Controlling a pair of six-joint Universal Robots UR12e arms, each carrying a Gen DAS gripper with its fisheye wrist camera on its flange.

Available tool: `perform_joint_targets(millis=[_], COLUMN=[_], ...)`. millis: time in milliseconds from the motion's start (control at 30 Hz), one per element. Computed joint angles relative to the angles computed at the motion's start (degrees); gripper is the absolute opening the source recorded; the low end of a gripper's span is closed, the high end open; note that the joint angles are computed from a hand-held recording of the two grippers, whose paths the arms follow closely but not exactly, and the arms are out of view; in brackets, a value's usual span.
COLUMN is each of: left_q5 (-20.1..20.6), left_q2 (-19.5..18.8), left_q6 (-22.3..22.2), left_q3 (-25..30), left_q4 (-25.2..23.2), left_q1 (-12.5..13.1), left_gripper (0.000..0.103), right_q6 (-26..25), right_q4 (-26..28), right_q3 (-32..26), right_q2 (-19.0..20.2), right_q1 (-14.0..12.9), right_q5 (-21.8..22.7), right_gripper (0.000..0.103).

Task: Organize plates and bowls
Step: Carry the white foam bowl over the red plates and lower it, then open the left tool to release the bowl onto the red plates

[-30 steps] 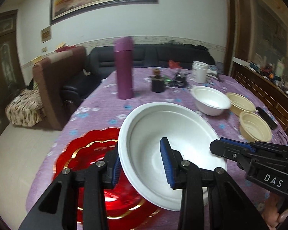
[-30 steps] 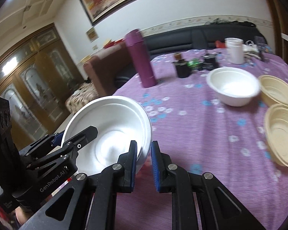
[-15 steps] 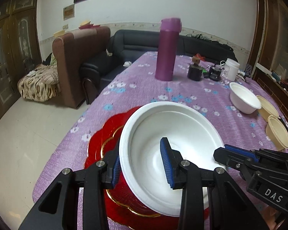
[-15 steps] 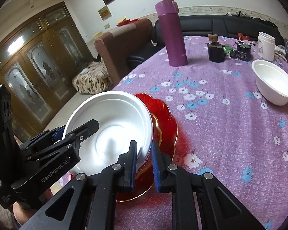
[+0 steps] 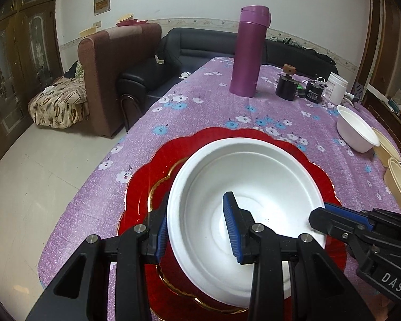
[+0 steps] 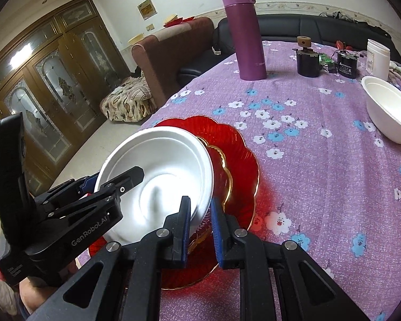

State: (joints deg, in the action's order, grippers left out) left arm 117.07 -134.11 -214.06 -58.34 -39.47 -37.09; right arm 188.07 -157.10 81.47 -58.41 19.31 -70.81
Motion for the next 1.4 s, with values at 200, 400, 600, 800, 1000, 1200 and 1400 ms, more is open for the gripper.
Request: perform_joint_targets(millis=[200, 400, 600, 800, 1000, 1200, 1400], left_q5=[0.5, 2.21, 3.29, 3.58, 1.49, -3.56, -10.69], left_q2=[0.24, 1.04, 1.55, 0.18, -3.24, -8.41, -14.85], left_q6=[-1.05, -2.5, -1.18, 3.72, 9.25, 14.9, 18.52], left_q3=[-0.28, -1.22, -1.31, 2.12, 8.66, 17.87, 29.59], left_q4=[-0.46, 0.27, 2.72, 4.31, 3.22, -0.95, -9.29], left_q1=[0.1, 0.0, -0.75, -2.34, -3.99, -5.45, -6.17], left_gripper=[0.037, 0.043, 0.044, 0.045, 0.049, 0.049, 0.049], right_q6=[0.63, 1.43, 3.37, 7.07, 11.22, 15.6, 19.74], right_q4=[-1.21, -3.22, -7.05, -11.14, -14.45, -16.88, -17.92], right_q3=[0.61, 1.83, 4.11, 6.77, 9.99, 12.74, 14.81], right_q2=[-0.2, -0.94, -2.3, -4.09, -6.08, -7.51, -8.58], right_q1=[-0.46, -1.05, -1.97, -4.0, -6.38, -8.89, -11.34], right_q5=[1.82, 3.98, 4.93, 5.64, 3.3, 2.26, 1.65], right_gripper=[0.018, 0.018, 0.018, 0.018, 0.018, 0.018, 0.018])
